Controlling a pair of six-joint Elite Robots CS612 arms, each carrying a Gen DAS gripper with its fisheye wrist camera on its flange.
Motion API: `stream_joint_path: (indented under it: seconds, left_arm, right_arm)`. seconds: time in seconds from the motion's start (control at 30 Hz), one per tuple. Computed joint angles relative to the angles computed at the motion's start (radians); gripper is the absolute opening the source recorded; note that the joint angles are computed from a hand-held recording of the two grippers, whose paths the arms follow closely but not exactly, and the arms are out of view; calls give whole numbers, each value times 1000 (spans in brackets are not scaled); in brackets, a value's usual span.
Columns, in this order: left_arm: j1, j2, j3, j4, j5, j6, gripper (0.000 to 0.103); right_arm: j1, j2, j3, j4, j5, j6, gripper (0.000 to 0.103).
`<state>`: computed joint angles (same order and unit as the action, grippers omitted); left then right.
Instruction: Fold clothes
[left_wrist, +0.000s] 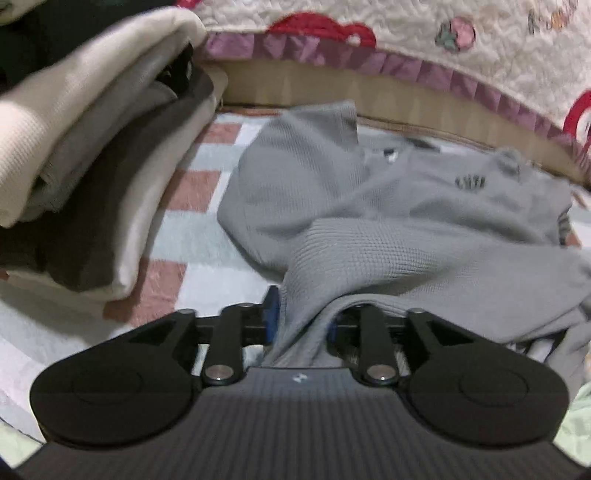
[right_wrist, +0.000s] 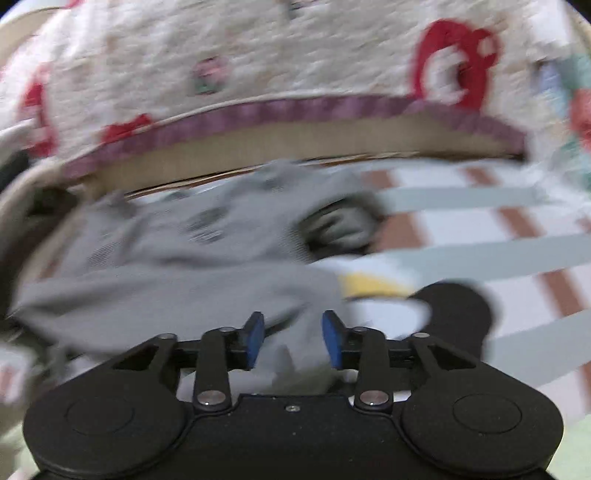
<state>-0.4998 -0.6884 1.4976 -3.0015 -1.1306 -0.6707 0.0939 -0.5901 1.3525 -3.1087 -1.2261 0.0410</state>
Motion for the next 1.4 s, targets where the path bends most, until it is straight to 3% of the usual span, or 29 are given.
stream_joint_path:
  seconds: [0.03,0.13,0.27,0.3,0.37,0.4,0.5,0.57,0.6,0.63,0.67,0.7,0.77,0.83,0.9,1.03,1.27,1.37,1.4]
  left_arm:
    - [0,-8,11,-17,5,-9,34]
    - [-6,-24,40,-37,35,-7,41]
    - [-17,-43,100,-104,49,-41,41]
    - [-16,-46,119,-158,14,-80,42]
    - [-15,-50,155,-272,-53,-161,53]
    - [-18,-50,160,-296,-64,-157,53]
    - [-37,-42,130,-240,-56,-5,54]
    - [-47,-32,109,-195,-56,81,60]
    - [-49,-26,98,-165,-70,107,60]
    - [-50,-20,88,-139,-77,116,60]
    - [-51,-15,78,-107,-77,115,60]
    - [-52,-11,68,-73,-70,122,60]
    - [-55,-5,46,-5,-55,137,60]
    - [-60,-3,45,0,-28,151,60]
    - [-58,-4,46,-5,-35,140,61]
    - [-51,4,26,23,-57,109,61]
    - [-40,12,8,6,-156,116,67]
    - [-48,22,-14,60,-121,126,67]
    - [-49,27,-26,92,-105,122,67]
  right_arm:
    - [-1,0,3,22,51,-8,51]
    - [9,5,-3,117,151,-65,55]
    - [50,3,-10,213,66,-209,60]
    - [59,3,-7,204,22,-241,63]
    - [66,6,-7,200,-27,-273,71]
    - [67,7,-7,201,-43,-282,72]
    - [70,12,-8,198,-84,-309,72]
    - [69,6,0,193,-74,-324,71]
    - [67,4,4,192,-62,-323,62]
    - [68,2,6,186,-66,-329,37]
    - [70,3,6,175,-84,-342,22]
    - [72,2,7,155,-104,-350,12]
    - [75,-1,14,98,-147,-354,11]
    - [76,-8,15,39,-209,-375,10]
    - [67,-8,7,0,-241,-355,11]
    - [34,-3,-20,61,-193,-173,12]
    - [26,-1,-21,139,-206,-80,22]
    - [21,0,-19,140,-177,-59,23]
    - [18,1,-18,138,-161,-51,29]
